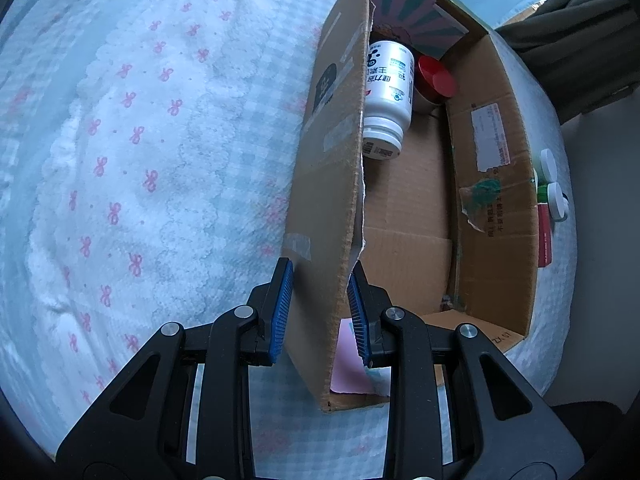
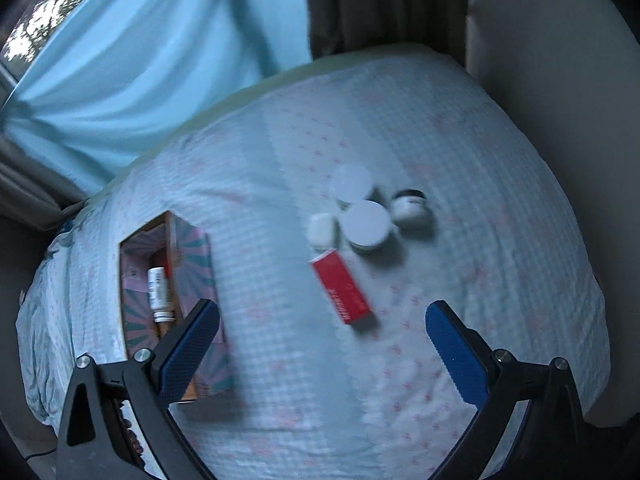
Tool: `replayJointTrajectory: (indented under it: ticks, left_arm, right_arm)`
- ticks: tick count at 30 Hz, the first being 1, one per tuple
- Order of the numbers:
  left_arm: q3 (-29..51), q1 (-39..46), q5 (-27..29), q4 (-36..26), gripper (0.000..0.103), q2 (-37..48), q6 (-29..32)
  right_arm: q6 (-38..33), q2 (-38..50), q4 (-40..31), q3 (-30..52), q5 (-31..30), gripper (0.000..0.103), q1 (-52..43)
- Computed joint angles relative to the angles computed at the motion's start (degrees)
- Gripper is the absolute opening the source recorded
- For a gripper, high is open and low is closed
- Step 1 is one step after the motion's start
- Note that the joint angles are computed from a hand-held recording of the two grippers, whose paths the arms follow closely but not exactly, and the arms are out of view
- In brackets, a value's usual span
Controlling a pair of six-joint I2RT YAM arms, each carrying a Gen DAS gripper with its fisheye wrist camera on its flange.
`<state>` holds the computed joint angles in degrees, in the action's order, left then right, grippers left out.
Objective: Organize rigid objects
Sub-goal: 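Move the right gripper to the white L'OREAL jar and grasp it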
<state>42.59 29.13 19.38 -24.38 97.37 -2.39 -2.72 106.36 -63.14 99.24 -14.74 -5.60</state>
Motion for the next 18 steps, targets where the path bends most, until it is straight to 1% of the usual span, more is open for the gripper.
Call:
replayJointTrajectory:
  ticks: [4, 9, 13, 18]
  left_arm:
    - [-0.75, -0.23, 0.0, 0.79, 0.025, -0.72, -1.23]
    - [-2.06, 0.45, 0.44, 1.86, 0.025, -1.67, -1.92]
    - [-3.1, 0.88, 0.67, 2.55, 0.025, -2.17, -1.72]
    - [-3.61, 2.41, 2.34, 3.16, 0.025, -1.77, -2.64]
  right_arm:
    - [-1.83, 2.71, 3.26, -1.77, -1.07, 0.103, -3.96]
    - [-1.9, 10.04, 9.18, -1.23, -4.18, 0.103, -7.87]
    - [-0.28, 19.77, 11.88, 4.95, -8.35, 0.103, -10.34]
    - [2.11, 33.84, 11.48, 18.31, -12.04, 0.103, -11.59]
